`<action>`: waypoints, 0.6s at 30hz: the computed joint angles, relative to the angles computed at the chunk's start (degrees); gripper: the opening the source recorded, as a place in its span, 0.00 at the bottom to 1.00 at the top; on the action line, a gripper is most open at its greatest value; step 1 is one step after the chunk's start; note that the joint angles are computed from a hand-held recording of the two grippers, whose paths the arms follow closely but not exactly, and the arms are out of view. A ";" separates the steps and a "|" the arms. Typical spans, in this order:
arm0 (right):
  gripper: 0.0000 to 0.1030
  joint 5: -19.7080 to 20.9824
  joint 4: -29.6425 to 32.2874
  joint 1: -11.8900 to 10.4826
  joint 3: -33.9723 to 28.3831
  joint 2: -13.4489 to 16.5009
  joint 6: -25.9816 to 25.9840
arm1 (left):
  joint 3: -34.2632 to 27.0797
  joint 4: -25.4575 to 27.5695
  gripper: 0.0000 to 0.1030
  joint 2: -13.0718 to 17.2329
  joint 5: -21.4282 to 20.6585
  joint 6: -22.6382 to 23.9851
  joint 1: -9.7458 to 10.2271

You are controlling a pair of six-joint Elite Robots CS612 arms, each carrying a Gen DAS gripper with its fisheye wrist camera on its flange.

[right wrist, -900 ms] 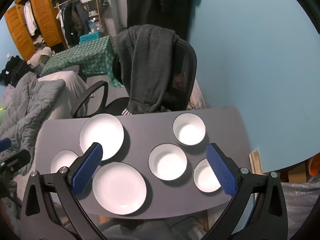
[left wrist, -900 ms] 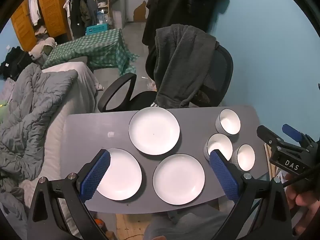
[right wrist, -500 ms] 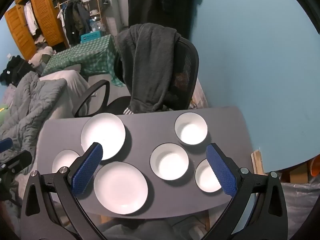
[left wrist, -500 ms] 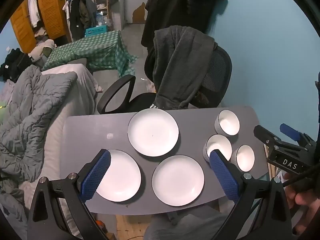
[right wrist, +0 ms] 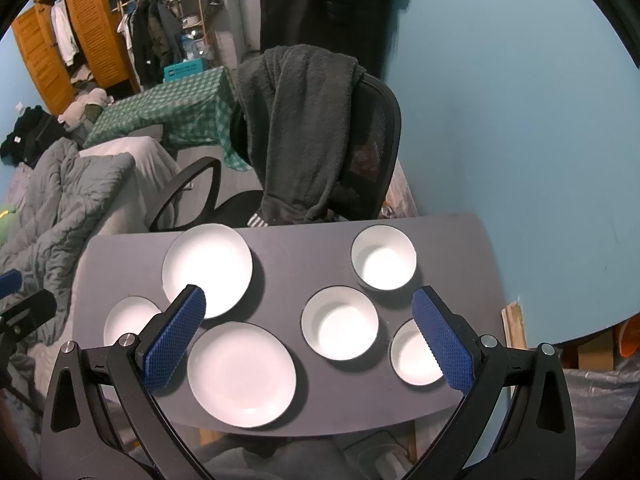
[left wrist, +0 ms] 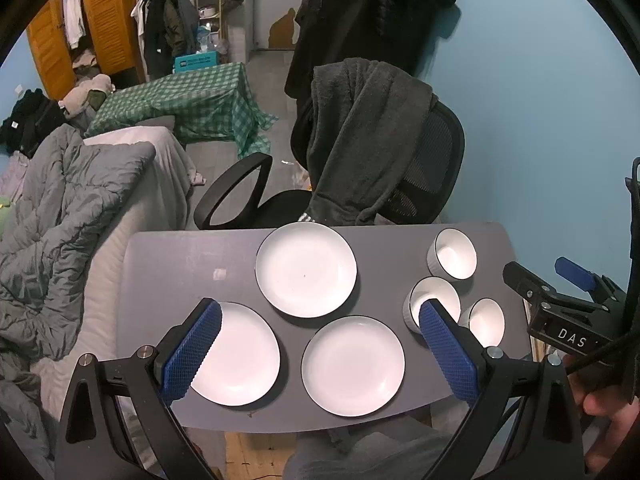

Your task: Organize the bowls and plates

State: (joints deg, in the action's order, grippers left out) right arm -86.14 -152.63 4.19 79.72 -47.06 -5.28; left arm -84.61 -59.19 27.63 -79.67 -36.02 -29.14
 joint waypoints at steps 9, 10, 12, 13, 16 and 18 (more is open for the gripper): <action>0.98 0.03 0.71 0.20 -0.29 0.10 -0.12 | 0.29 -0.28 0.98 -0.07 0.10 0.03 0.13; 0.98 0.02 0.90 0.24 -0.46 0.16 -0.10 | 0.26 -0.24 0.98 -0.06 0.10 0.09 0.13; 0.98 0.17 0.98 0.25 -0.54 0.22 -0.09 | 0.27 -0.19 0.98 -0.10 0.03 0.09 0.18; 0.98 0.17 0.86 0.26 -0.50 0.23 -0.13 | 0.05 -0.18 0.98 0.02 0.02 0.09 0.21; 0.98 0.20 0.90 0.31 -0.60 0.26 -0.19 | -0.08 -0.15 0.98 0.09 0.02 0.14 0.22; 0.98 0.20 0.94 0.35 -0.62 0.25 -0.19 | -0.19 -0.19 0.98 0.15 -0.03 0.10 0.24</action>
State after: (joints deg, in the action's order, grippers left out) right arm -85.95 -151.69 4.54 79.10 -46.82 -5.47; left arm -84.80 -59.38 27.78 -79.70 -35.91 -28.90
